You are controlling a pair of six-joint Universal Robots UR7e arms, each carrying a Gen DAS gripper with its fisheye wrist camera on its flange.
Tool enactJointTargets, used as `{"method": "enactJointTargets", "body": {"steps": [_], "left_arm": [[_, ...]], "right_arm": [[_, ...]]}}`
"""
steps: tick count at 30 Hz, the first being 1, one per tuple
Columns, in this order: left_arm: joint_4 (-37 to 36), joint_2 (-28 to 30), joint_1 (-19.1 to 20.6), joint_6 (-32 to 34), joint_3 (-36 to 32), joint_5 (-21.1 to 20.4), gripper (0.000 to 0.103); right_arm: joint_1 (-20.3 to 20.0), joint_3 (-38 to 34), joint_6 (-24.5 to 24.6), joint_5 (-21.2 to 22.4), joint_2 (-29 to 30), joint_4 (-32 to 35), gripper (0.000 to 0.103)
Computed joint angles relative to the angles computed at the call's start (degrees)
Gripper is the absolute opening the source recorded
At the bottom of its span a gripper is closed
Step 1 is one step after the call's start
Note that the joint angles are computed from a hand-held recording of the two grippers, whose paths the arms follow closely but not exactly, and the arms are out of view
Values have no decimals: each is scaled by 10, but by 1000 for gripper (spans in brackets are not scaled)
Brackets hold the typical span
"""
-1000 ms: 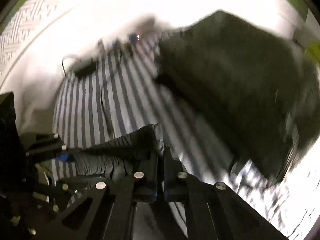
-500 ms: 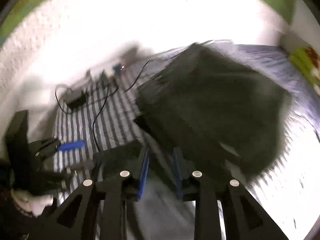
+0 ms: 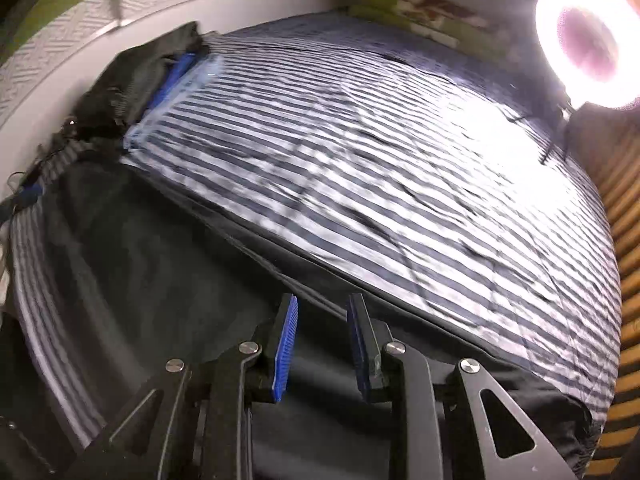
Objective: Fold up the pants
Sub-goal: 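Open both tools and release the trousers onto the bed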
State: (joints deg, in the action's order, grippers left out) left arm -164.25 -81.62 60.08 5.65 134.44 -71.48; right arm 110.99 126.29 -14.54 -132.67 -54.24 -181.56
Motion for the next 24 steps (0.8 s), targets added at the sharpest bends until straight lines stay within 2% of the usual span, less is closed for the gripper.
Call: {"method": "enactJointTargets", "body": {"steps": [1,2,3,5,9,10,11,12,16,18,20,22,24], "left_arm": [[5,11,-9,-2,5,1,60],[3,26,-25,-4,16,21,60],[-1,39,-35,-8,23,37,60],[4,48,-43,-24,30,40,60],[-19,31,-49,-47,46,59,59],[-24,25,-47,-54,50,63,59],[-25,16,-40,-63,51,63,59],[-25,14,-33,-67,50,61,59],[-11,22,-17,-73,42,77,59],[-6,36,-17,-74,39,86,59],[-11,46,-25,-65,41,106,60],[-8,47,-30,-58,41,108,60],[-12,43,-27,-58,42,100,60]], "right_arm": [[-8,0,-9,16,-5,14,32],[-12,-2,-27,18,0,17,37],[-13,-7,-49,10,10,11,38],[-12,-17,-81,-8,30,14,38],[-32,-38,-123,-31,69,5,38],[-38,-40,-128,-30,73,8,36],[-42,-41,-129,-27,71,17,12],[-45,-43,-129,-24,68,30,0],[-32,-56,-184,-40,75,-11,1],[-34,-81,-184,-58,85,-13,3],[-48,-104,-148,-59,87,50,13],[-46,-110,-149,-95,92,56,18],[-53,-93,-102,-61,47,100,21]]}}
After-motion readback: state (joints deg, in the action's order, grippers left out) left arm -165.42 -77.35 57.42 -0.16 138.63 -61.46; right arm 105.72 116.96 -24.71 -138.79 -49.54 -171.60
